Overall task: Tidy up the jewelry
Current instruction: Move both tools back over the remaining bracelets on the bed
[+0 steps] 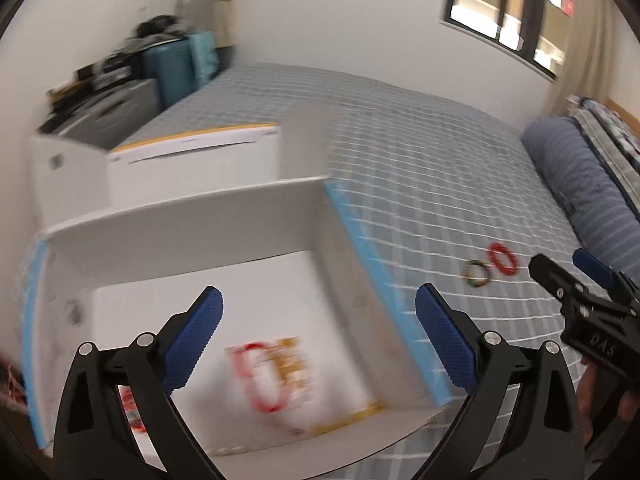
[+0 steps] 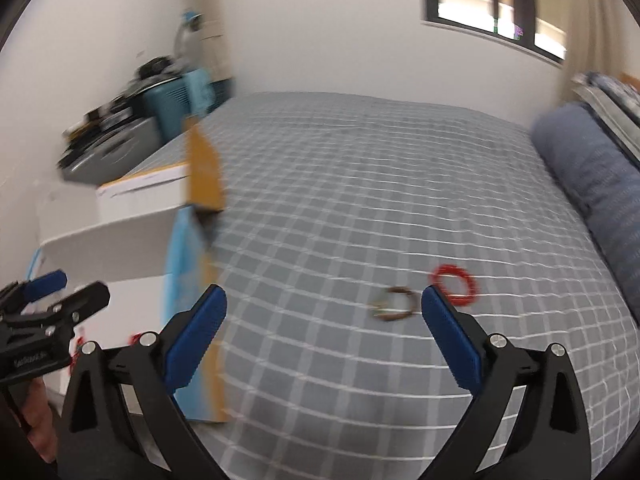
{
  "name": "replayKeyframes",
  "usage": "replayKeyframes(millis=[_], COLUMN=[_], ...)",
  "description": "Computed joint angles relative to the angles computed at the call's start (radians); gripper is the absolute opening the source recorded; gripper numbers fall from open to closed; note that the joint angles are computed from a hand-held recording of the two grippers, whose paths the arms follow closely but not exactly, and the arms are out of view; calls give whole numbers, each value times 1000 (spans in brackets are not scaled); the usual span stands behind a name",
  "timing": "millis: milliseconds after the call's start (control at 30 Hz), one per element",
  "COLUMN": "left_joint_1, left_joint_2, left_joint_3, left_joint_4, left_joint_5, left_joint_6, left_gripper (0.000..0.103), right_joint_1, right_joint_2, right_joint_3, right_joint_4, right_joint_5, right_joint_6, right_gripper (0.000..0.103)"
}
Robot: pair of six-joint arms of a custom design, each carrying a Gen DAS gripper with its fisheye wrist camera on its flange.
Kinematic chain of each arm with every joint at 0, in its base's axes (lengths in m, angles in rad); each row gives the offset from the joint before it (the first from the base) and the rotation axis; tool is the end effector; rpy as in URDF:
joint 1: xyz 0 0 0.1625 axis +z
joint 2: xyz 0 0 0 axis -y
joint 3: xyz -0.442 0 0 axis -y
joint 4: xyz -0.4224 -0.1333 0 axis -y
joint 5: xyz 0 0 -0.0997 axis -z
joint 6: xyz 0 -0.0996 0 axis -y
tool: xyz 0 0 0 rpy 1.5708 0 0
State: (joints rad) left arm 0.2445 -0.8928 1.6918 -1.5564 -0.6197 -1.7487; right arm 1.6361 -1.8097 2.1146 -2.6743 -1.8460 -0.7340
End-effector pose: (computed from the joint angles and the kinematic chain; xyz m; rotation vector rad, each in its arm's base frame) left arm -0.5286 -0.3528 0.0918 0.0152 2.1504 -1.0504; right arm 0.1345 -0.4287 0.4697 0.8349 -2.3506 0.8795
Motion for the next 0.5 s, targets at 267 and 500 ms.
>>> replayKeyframes(millis=[267,500], left_joint_1=[84,160], left_joint_2=[205,365], left_joint_3=[-133,-225], left_joint_4=[-366,-563], left_joint_5=[21,-12], left_joint_6=[359,533], left_gripper=[97,97], right_joint_1=[-139,-214], right_joint_2=[86,199], right_joint_3=[-135,-202], right_joint_4=[-46,-117], right_joint_5=[-1,-26], right_joint_6=[-23,-32], right_gripper=[94,92])
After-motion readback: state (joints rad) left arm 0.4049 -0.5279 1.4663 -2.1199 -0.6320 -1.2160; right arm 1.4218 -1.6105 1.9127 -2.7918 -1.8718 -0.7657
